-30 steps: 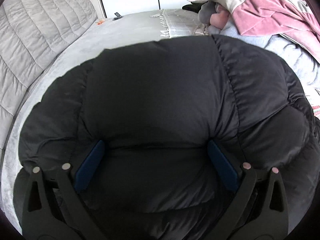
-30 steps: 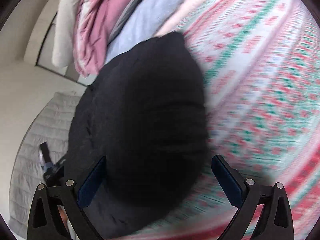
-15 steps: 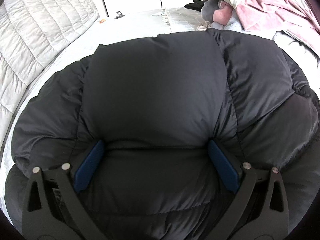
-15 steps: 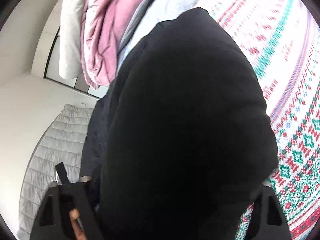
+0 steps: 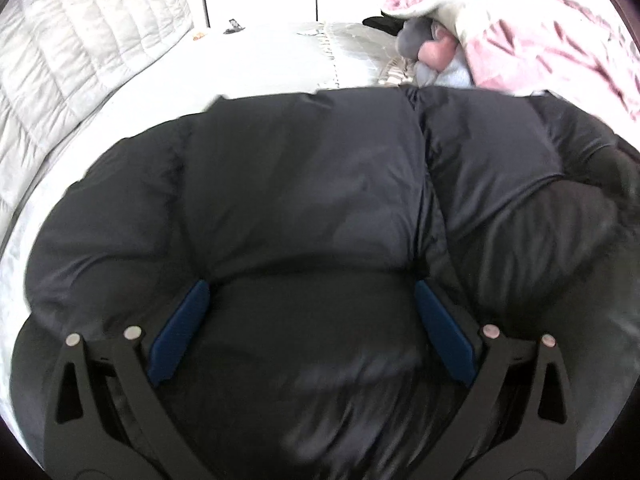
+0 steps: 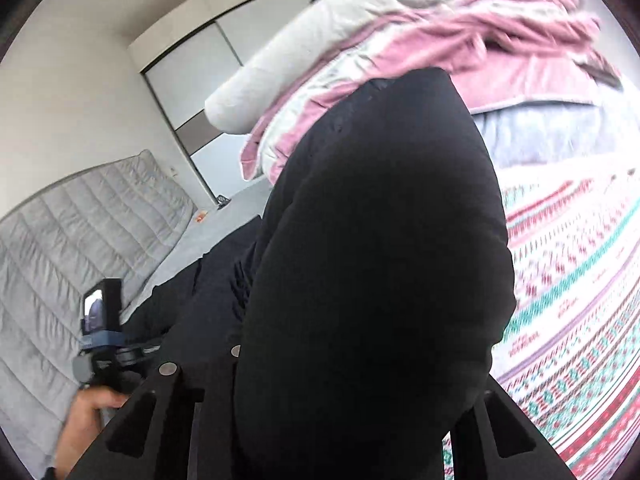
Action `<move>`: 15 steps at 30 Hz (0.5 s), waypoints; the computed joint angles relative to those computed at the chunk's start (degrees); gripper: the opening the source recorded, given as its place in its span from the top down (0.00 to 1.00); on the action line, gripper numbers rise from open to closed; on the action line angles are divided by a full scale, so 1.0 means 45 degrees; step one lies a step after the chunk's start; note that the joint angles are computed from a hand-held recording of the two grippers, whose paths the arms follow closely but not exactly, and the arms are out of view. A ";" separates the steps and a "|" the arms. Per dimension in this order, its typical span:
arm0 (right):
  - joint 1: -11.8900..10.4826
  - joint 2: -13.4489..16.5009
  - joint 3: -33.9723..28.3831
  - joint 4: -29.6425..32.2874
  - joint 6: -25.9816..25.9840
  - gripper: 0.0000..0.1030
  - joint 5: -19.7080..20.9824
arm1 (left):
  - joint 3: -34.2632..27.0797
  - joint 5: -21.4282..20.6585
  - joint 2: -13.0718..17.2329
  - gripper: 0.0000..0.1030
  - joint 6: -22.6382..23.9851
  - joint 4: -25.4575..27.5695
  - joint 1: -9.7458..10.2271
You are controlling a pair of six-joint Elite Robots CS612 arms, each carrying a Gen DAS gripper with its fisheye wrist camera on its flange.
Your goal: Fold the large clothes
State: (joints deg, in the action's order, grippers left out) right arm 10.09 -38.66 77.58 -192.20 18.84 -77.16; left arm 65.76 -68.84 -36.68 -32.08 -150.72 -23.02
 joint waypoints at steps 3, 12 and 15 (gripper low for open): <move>0.0075 -0.0078 0.0080 -0.0239 -0.0663 0.71 -0.0258 | 0.1236 0.0345 -0.0709 0.01 0.0385 -0.0918 -0.0182; 0.0419 -0.0389 0.0105 -0.0558 -0.1787 0.75 -0.0016 | 0.2074 0.0866 -0.0882 0.01 0.0864 -0.1280 -0.0832; 0.0426 -0.0613 0.0257 -0.0311 -0.2048 0.78 -0.0058 | 0.2064 0.1350 -0.0863 0.04 0.0868 -0.1294 -0.1035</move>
